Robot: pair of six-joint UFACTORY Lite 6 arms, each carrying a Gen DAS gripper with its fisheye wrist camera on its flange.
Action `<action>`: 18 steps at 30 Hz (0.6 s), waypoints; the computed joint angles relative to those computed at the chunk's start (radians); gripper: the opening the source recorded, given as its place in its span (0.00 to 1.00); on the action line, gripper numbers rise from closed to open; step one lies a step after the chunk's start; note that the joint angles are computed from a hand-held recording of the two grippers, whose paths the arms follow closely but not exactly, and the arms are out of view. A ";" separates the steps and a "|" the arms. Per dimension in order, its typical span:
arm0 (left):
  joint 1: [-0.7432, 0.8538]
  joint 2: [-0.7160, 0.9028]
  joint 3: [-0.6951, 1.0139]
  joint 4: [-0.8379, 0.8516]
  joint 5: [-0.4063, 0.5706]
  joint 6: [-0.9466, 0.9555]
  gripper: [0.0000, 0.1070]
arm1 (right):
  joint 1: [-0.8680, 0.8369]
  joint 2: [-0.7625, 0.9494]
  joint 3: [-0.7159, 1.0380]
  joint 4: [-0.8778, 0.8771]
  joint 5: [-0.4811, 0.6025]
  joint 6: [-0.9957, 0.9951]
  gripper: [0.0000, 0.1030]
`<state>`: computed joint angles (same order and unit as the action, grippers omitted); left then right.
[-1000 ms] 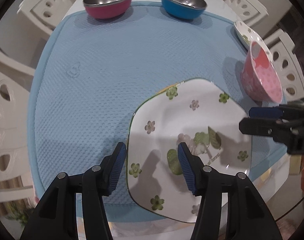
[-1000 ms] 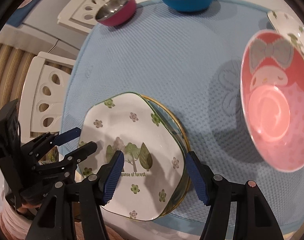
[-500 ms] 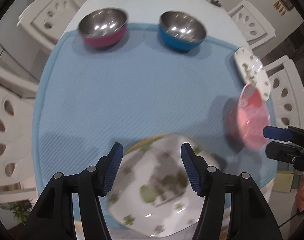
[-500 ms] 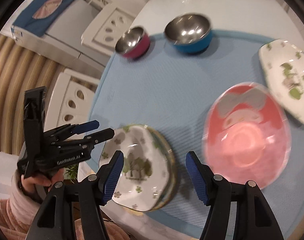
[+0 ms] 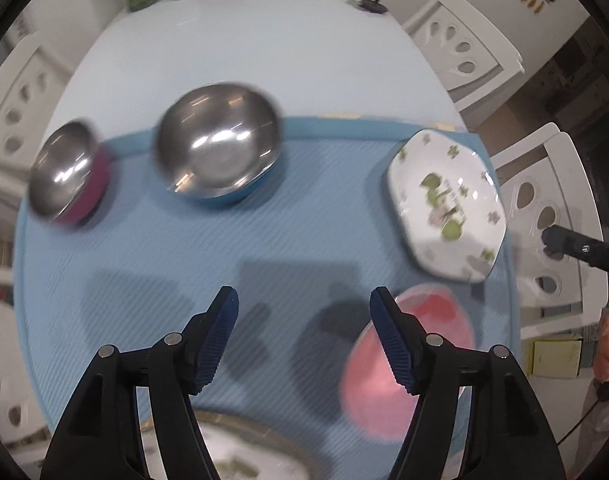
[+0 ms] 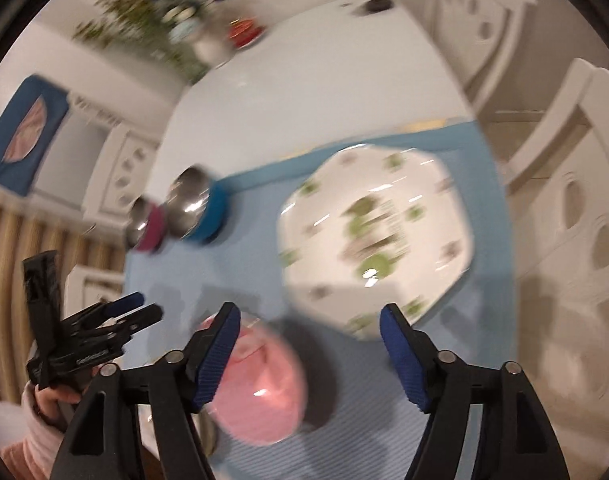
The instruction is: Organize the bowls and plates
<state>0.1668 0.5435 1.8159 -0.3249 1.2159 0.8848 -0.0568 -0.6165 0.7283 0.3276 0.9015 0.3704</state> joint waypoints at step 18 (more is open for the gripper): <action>-0.356 0.144 -0.083 0.086 -0.228 -0.288 0.62 | -0.578 0.494 -0.029 0.449 -0.182 -0.906 0.69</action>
<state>-0.1892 0.6874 1.7331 -0.2389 0.9874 0.5967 -0.6347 -0.1220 0.6996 0.7765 0.7198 -0.5353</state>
